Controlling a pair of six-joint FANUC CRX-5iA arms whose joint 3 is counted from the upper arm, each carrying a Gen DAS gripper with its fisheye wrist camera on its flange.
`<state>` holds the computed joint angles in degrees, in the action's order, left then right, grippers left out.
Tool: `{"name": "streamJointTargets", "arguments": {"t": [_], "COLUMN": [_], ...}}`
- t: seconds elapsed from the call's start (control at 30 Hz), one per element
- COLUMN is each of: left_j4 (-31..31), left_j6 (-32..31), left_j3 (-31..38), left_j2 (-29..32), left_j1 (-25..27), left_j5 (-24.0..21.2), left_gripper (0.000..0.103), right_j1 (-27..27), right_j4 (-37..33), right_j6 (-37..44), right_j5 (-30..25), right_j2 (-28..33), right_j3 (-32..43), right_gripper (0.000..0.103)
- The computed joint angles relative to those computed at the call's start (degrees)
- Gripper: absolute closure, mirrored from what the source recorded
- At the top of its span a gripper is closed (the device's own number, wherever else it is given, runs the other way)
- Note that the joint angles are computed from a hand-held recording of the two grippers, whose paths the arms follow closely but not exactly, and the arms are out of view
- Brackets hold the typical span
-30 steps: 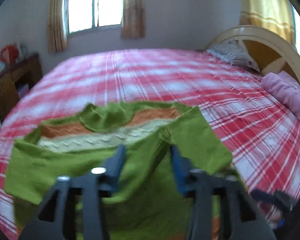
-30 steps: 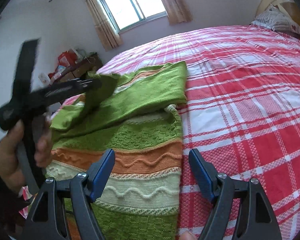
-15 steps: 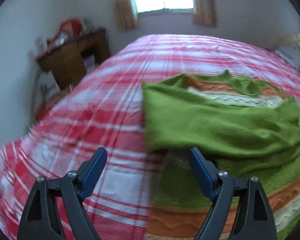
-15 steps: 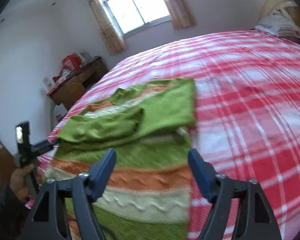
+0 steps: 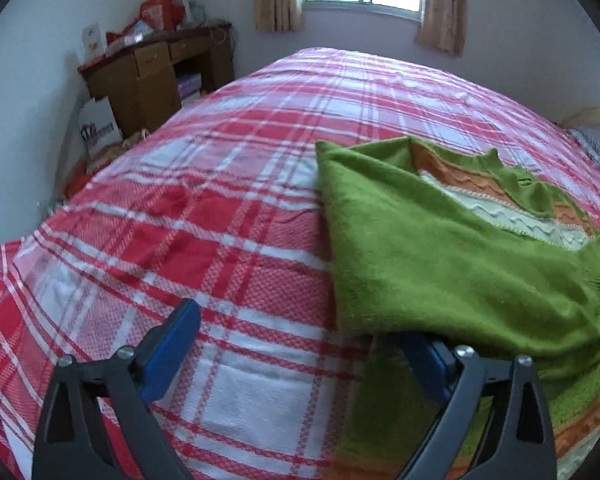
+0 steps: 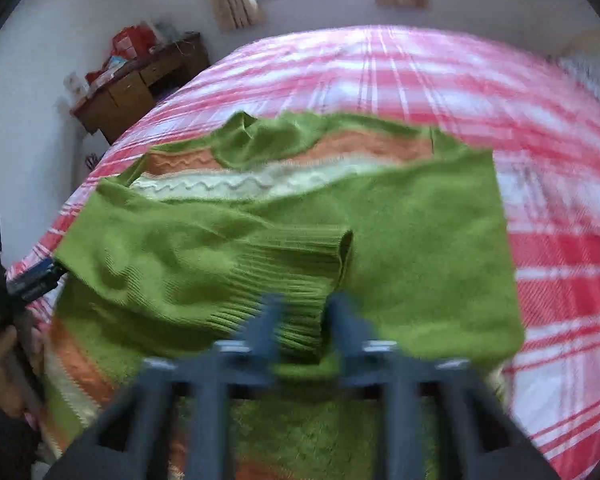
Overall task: Fold small clothes
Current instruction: 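Lay the sleeve across the body and open the left gripper, then press the folded sleeve flat with the left gripper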
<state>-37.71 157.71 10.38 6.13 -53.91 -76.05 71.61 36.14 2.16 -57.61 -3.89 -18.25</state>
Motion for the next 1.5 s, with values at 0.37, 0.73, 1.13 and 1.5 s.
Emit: {"name": "streamJointTargets", "arguments": {"t": [0.37,0.73,1.13,1.5], "left_j4": [0.39,-0.59,-7.69,-1.30], "left_j6": [1.57,4.47,1.52,-2.61], "left_j3": [0.14,-0.03,8.32,8.10], "left_j2": [0.30,-0.26,2.03,6.66], "left_j1": [-0.25,-1.07,-4.05,0.86], "left_j5": [-2.62,-5.66,-9.04,-8.12], "left_gripper": [0.000,0.000,0.000,0.000], "right_j1": [4.59,2.99,0.55,0.49], "right_j4": [12.92,3.32,5.71,4.62], "right_j6": [-0.69,-3.43,-1.24,-4.99], "right_j5": [-11.03,-7.44,0.52,3.63], "right_j2": [-4.12,-7.62,-5.85,-7.65], "right_j3": [-1.10,-7.79,-4.57,-9.74], "right_gripper": [0.099,0.093,0.063,0.043]}}
